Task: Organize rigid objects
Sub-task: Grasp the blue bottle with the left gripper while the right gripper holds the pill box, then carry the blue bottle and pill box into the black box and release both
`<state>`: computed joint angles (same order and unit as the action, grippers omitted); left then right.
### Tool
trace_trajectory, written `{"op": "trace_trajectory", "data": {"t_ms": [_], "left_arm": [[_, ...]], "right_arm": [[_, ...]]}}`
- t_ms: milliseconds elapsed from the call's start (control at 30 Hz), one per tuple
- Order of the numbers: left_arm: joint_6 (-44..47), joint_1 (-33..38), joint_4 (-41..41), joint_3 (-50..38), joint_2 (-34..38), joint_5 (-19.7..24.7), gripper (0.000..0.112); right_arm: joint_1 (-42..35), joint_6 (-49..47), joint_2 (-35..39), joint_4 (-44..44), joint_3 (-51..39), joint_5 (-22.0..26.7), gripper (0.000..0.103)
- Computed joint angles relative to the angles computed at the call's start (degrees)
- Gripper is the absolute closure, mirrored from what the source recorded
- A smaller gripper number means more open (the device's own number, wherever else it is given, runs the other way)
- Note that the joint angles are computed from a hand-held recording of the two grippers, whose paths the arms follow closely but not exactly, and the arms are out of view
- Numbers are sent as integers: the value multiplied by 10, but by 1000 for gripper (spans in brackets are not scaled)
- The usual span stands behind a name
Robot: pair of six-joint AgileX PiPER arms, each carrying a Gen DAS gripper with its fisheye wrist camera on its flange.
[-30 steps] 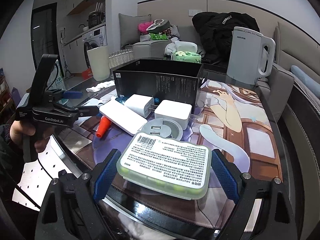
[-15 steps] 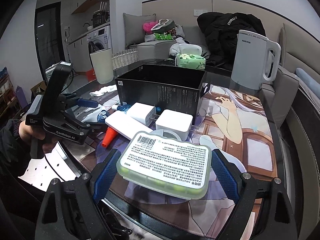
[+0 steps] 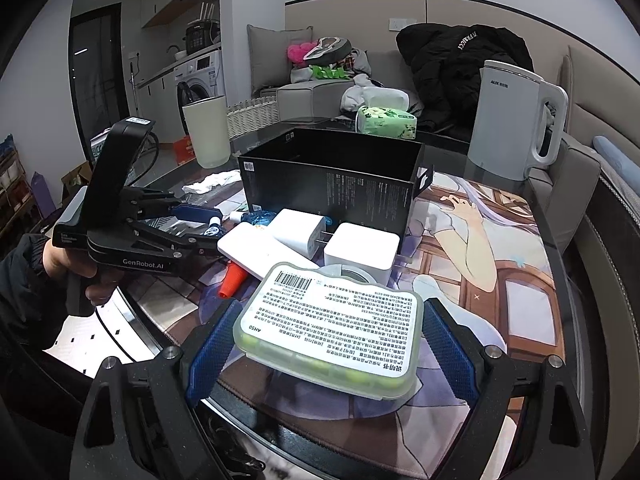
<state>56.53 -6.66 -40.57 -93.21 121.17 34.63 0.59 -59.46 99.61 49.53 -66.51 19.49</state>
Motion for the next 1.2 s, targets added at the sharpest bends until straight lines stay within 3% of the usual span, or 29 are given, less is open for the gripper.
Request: {"op": "trace_trajectory", "data": {"t_ms": [267,567,767,967,1200], "left_arm": [[15,2,-39,34,-19,-23,56],[34,7,-128,95,-96,-60,56],[-55,-11,-83,63,-118,-94,56],[-159,-30,9,-10,-91,-108,56],[-270,-41,97,-139,-15,-75,56]], "right_arm": [[5,36,11,-30,-12,-7,12],[-22,44,21,-29,-70,40,12],[-40,73,36,-47,-151,75,12],[-36,140,82,-129,-260,109,12],[-27,189,162,-197,-393,162,12]]}}
